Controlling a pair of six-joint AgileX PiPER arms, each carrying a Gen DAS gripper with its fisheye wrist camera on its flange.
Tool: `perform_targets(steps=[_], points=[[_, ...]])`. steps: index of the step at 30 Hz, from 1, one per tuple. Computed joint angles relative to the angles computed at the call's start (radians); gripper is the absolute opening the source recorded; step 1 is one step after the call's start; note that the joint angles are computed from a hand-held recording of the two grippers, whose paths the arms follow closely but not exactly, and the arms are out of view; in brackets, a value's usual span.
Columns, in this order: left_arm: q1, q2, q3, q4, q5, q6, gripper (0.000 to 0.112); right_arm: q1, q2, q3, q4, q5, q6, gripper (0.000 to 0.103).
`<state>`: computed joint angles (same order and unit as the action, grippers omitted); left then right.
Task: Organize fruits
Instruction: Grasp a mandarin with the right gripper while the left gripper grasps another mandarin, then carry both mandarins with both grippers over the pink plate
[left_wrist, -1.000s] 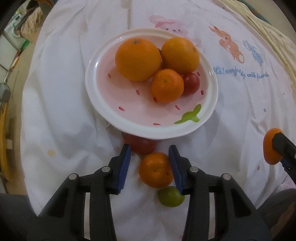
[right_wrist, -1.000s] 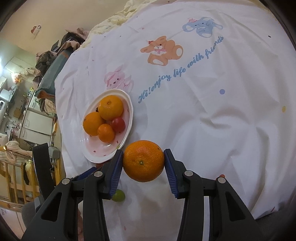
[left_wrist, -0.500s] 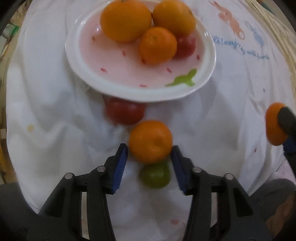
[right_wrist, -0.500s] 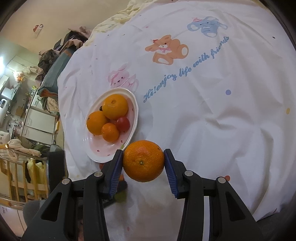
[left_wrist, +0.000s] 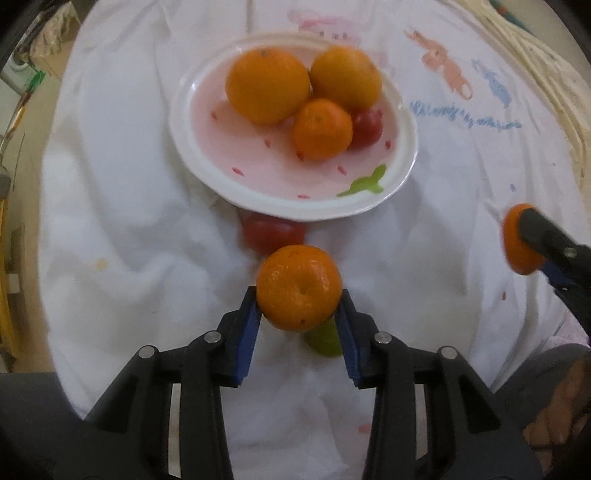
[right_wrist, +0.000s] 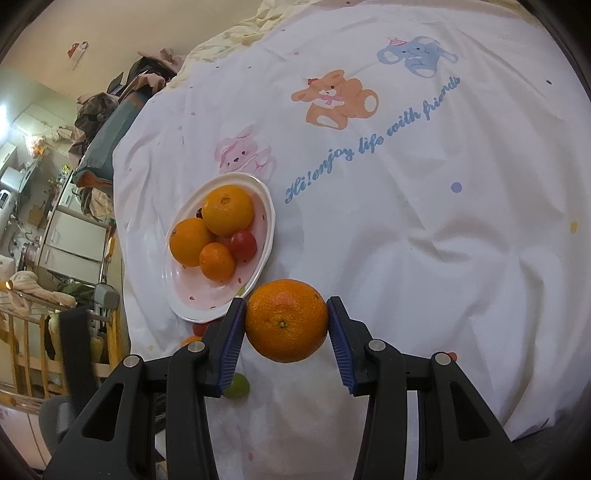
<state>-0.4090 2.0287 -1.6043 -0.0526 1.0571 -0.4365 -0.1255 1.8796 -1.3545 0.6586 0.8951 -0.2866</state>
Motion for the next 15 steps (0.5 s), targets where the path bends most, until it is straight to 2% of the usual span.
perform_targets(steps=[4, 6, 8, 9, 11, 15], points=[[0.008, -0.088, 0.041, 0.036, -0.017, -0.010, 0.036, -0.011, -0.009, -0.012, 0.046, 0.044, 0.000, 0.046], [0.010, -0.128, 0.070, 0.057, -0.040, -0.018, 0.036, 0.011, -0.053, 0.004, 0.021, 0.009, -0.007, 0.046], [0.024, -0.176, 0.097, 0.070, -0.067, -0.004, 0.036, -0.005, -0.053, 0.007, 0.080, 0.039, -0.037, 0.046], [0.038, -0.180, 0.092, 0.078, -0.074, 0.011, 0.036, -0.017, -0.046, 0.006, 0.123, 0.067, -0.058, 0.046], [0.044, -0.191, 0.080, 0.133, -0.082, -0.005, 0.036, -0.012, -0.054, 0.008, 0.120, 0.066, -0.050, 0.046], [0.088, -0.214, 0.077, 0.138, -0.085, 0.015, 0.036, -0.007, -0.061, -0.014, 0.130, 0.081, -0.054, 0.046]])
